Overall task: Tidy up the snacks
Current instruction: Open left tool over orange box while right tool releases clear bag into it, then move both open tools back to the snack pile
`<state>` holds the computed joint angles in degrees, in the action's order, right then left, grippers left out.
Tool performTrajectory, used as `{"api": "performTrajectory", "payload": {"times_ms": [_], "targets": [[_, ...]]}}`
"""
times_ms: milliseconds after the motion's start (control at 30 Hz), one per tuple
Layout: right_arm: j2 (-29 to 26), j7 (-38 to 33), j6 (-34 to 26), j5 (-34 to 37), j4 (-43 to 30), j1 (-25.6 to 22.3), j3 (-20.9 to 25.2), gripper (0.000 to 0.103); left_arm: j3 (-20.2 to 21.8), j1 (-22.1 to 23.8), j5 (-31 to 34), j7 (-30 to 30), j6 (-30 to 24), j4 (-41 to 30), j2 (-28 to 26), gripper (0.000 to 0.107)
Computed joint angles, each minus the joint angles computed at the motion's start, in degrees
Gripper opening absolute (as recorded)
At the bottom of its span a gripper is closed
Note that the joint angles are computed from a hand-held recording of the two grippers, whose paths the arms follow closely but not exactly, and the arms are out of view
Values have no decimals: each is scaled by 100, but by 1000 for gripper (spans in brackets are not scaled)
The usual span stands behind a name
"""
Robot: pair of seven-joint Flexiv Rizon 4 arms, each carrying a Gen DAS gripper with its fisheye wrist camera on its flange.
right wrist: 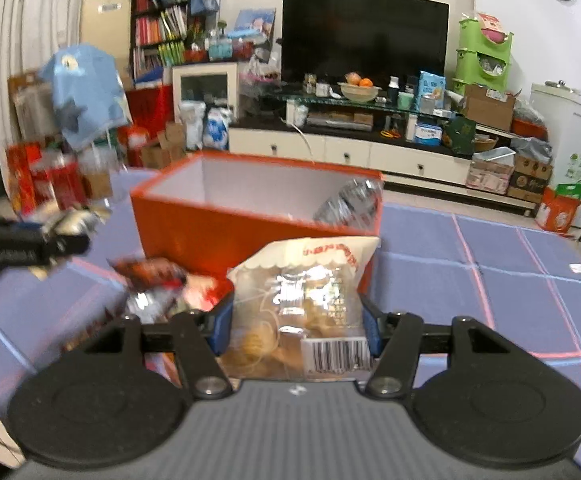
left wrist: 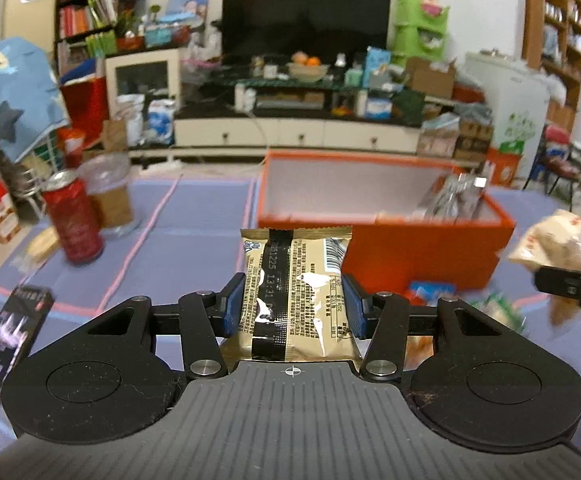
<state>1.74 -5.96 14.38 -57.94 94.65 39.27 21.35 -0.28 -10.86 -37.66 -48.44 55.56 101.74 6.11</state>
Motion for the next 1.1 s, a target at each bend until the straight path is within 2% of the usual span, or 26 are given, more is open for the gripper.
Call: {"api": "performTrajectory", "payload": {"times_ms": [133,200,300,367,433,500,533,567,633,733,900,1000,1100], "targets": [[-239,-212,392,-393,-311,-140,-262,61,-244,2,13,-68,171,-712,-564,28],[-440,-383,629,-484,-566,-226,-452,61,-401,43,278,-416,149,-1293,-1021,28],[-783,-558,969,-372,-969,-340,-744,61,-603,76,604,-870,-94,-2222,-1743,29],[-1035,-767,1111,-200,-1250,-390,-929,62,-660,57,1021,-1156,-466,-2881,-2211,36],[-1287,-1006,1134,-44,-1508,-401,-1109,62,-691,110,1314,-1533,-866,-3233,-2396,39],[-1386,-1120,904,79,-1654,-327,-1210,59,-757,232,837,-1253,-769,-2884,-2168,53],[-1302,-1012,894,72,-1572,-300,-1221,59,-789,304,564,-1015,-592,-2590,-1987,70],[-1156,-856,957,4,-1403,-287,-1198,59,-788,362,286,-732,-432,-2256,-1762,76],[-766,-538,895,-264,-983,-239,-1046,62,-663,431,-121,-288,-369,-1684,-1334,76],[-228,-239,351,-540,-404,-190,-632,63,-331,435,-468,-110,-451,-930,-741,76],[355,370,-536,52,270,-197,45,63,137,379,-617,293,-621,20,2,76],[429,496,-550,321,484,-240,182,63,278,335,-554,618,-817,361,239,72],[453,496,-305,349,690,-338,152,65,352,291,-557,1114,-1196,483,283,60]]}}
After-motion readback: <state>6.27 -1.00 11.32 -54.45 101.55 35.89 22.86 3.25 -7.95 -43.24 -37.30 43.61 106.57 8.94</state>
